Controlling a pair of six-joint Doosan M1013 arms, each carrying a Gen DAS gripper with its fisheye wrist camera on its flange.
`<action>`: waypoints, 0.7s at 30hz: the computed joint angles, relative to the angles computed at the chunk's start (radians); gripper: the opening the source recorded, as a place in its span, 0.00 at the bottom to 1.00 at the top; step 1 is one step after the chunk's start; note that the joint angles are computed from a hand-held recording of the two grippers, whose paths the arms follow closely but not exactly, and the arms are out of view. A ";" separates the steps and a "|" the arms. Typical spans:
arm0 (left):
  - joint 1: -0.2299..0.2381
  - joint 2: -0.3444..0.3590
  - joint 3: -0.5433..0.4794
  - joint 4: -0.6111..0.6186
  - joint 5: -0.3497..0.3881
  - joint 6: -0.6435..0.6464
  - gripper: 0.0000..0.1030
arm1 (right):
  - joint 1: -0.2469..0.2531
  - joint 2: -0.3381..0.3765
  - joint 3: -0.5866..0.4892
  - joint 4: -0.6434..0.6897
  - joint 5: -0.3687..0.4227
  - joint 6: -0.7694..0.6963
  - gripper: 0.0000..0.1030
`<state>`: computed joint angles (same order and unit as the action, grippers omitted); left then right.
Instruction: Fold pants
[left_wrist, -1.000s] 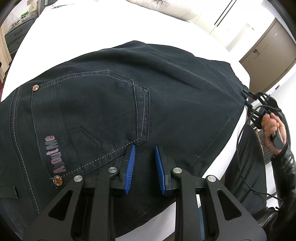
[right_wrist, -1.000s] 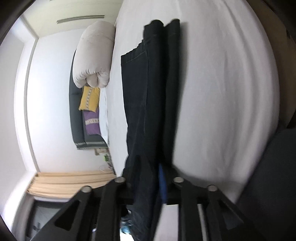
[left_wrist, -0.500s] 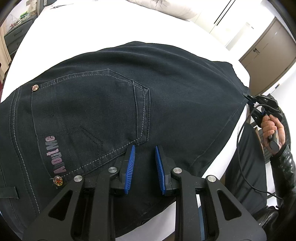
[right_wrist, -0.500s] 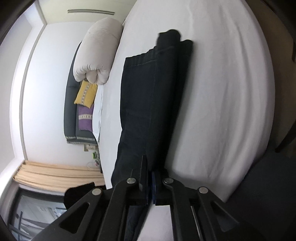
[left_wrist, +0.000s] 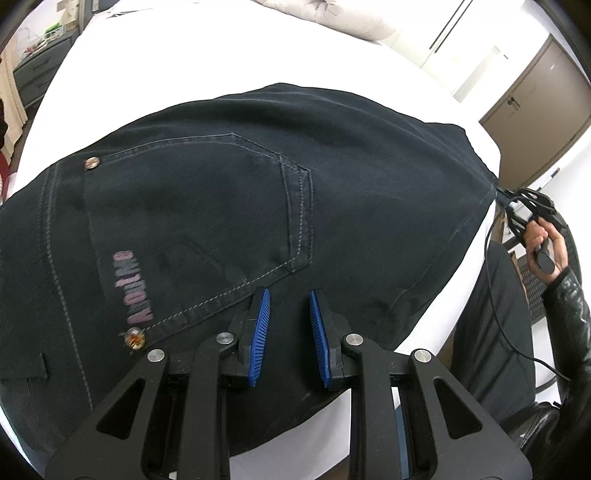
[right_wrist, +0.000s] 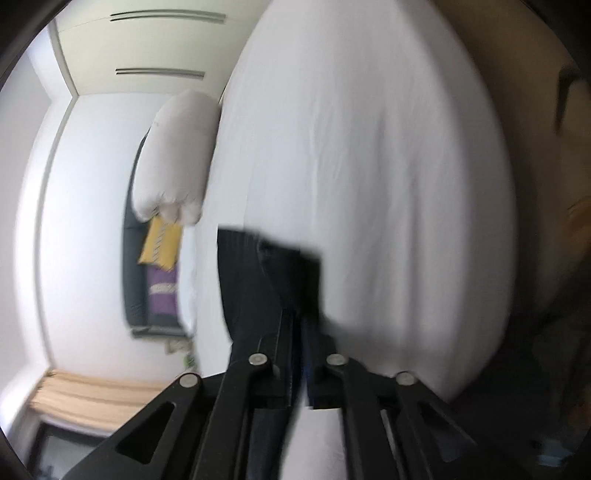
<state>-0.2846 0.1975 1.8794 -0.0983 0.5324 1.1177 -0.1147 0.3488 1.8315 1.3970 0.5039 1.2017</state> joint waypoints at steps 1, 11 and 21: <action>-0.003 -0.003 0.001 0.013 -0.001 -0.015 0.21 | 0.010 -0.028 0.017 -0.049 -0.063 0.037 0.51; -0.036 0.003 -0.019 0.031 -0.068 -0.016 0.21 | 0.203 0.062 -0.169 -0.075 0.520 -0.229 0.42; -0.040 -0.033 0.059 -0.068 -0.113 0.044 0.21 | 0.243 0.123 -0.153 -0.226 0.628 -0.078 0.00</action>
<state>-0.3249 0.1642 1.9381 -0.1660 0.4193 1.1614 0.1280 0.4721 1.6788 1.1708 1.1316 1.1235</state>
